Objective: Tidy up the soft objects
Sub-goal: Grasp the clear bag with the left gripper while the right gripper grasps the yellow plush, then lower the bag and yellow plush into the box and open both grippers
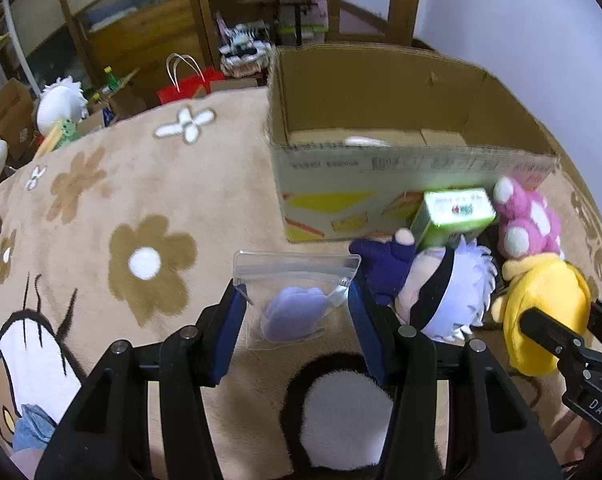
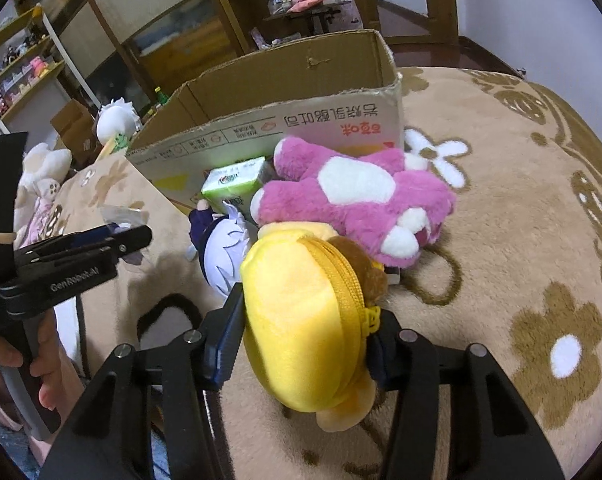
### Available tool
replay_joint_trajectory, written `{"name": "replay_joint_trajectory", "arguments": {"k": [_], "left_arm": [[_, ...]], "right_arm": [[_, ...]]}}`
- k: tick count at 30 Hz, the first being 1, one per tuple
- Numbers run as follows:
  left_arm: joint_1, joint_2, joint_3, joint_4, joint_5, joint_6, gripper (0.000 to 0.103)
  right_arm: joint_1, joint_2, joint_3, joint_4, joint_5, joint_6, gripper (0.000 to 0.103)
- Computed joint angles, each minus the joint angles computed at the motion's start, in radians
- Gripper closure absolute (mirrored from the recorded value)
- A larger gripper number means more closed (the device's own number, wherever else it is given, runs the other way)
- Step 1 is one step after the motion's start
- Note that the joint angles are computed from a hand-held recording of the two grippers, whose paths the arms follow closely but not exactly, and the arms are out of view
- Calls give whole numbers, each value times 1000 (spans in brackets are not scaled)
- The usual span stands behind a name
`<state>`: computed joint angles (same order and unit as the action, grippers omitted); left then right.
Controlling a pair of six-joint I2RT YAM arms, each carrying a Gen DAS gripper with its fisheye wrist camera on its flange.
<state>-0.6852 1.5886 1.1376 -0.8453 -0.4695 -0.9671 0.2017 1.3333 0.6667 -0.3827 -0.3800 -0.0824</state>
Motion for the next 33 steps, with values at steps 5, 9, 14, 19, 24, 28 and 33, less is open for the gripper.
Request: {"name": "replay_joint_trajectory", "arguments": {"k": [5,9,14,19,24,28,33], "left_arm": [[-54,-46,3,-27,-101,-54,52],[-50,-118,-54,23,-178,-25,52],[-94,-170,-73,50,-315,-17,52],[-109,-189,-69,77,-405,28,52],[-100,-187,-69,142,-465,108,51],[-84,-176,-68,209,-485,166,51],[-43,-151,-52,294,-478,269,51]], "right_arm": [[-18,-36,-13,-11,-16,5,48],[-25,-134,-45,5,-21,14,48],[-32,-255,-85,67,-28,25,48],[-65,-293,-94,146,-74,43,48],[-90,-261,-75,228,-116,67,48],[-83,-207,-44,284,-122,80,48],[-58,-143,-12,352,-96,87,48]]}}
